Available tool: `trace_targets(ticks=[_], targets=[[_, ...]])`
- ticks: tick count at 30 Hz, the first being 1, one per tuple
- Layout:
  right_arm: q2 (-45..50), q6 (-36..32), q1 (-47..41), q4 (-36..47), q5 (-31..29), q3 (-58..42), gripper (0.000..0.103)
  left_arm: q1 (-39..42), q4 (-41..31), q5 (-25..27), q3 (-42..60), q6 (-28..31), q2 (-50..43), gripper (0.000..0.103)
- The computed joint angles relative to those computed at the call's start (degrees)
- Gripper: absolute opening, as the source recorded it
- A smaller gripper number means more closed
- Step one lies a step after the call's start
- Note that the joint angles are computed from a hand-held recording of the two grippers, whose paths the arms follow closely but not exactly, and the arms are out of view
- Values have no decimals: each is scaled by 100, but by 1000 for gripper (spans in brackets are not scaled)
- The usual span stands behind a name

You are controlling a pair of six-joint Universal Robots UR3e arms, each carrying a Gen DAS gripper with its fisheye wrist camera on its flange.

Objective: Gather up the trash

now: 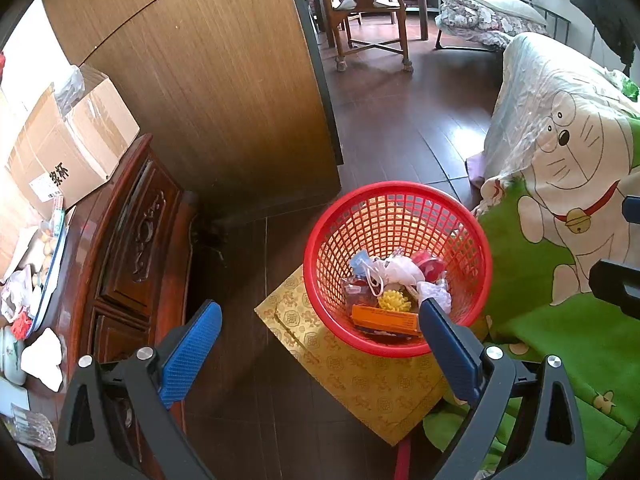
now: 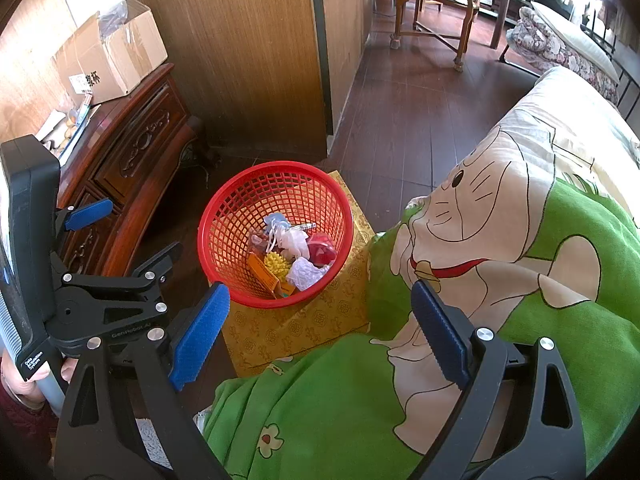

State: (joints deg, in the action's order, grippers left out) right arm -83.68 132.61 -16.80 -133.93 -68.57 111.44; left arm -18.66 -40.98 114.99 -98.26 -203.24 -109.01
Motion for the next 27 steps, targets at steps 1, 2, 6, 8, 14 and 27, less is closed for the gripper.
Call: trace_targets(ticks=[1,2,6,8,14,27], targets=[[6,2,2,-3,-1,-3,89,-5,-6,5,5,-9,-4,97],[10,6,4,-5,2,-4,89,-7,-17,7,12,-17,-9,97],[7,4,2,-6,3,-1,89,-13,-50,5,31,-30,-23,97],[2,-1,-3,0,5,1,89,-14,-60,1,42,-30,-27,97],[9,4,2,-10,4,2,89,-21,-60,14,45,-37,-33,97],[4,-11,-16,-7,13,7,89,-57,-231,133,133,-71,-104,97]])
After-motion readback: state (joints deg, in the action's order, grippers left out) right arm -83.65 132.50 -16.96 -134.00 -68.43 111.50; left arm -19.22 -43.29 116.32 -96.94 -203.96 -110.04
